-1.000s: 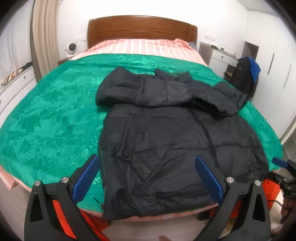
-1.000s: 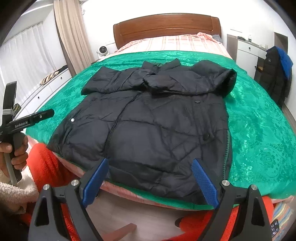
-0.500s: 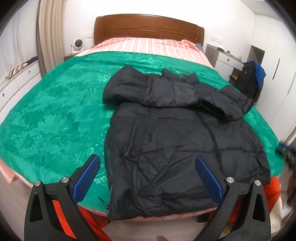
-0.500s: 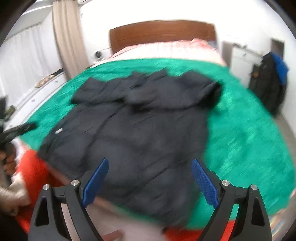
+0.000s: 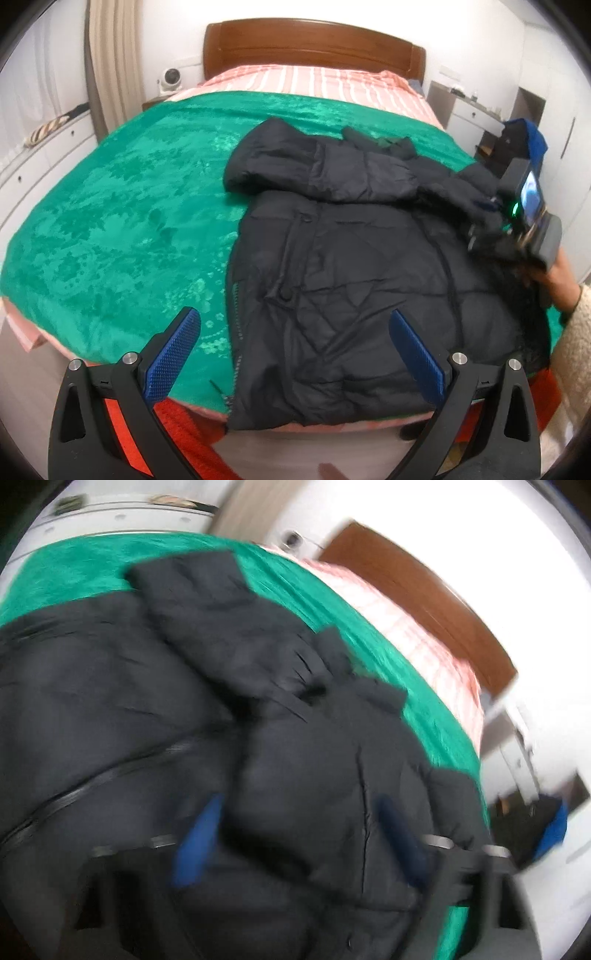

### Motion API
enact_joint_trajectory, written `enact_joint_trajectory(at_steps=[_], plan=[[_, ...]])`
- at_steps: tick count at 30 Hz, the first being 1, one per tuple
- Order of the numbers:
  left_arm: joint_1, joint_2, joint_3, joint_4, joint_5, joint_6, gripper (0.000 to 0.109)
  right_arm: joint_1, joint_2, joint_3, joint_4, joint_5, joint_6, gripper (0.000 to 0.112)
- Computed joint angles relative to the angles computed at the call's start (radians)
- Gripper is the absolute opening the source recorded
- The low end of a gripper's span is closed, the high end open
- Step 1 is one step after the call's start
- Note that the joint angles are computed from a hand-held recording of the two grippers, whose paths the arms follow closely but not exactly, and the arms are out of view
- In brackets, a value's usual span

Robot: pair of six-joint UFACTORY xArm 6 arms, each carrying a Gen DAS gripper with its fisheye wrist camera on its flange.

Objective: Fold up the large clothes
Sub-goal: 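Grasp a jacket sleeve with the right gripper and pull it outward flat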

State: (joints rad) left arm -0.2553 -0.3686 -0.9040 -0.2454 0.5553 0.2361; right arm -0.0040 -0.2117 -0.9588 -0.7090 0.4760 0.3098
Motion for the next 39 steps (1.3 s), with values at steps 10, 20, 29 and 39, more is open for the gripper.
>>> enact_joint_trajectory(at_steps=[10,20,29,39], plan=[[-0.003,0.037,-0.016,-0.065,0.032,0.007,0.102,-0.596,-0.448,0.093,0.508,-0.155,-0.055,0.017],[-0.066,0.025,-0.011,-0.028,0.028,0.012,0.102,-1.057,-0.466,0.267,0.584,0.036,0.009,0.016],[-0.079,0.030,-0.038,0.047,0.041,-0.035,0.102,-1.144,-0.658,0.510,0.650,0.083,0.057,0.028],[-0.176,0.069,-0.100,0.113,0.063,-0.070,0.102,-0.596,-1.113,0.718,0.257,0.107,0.390,0.082]])
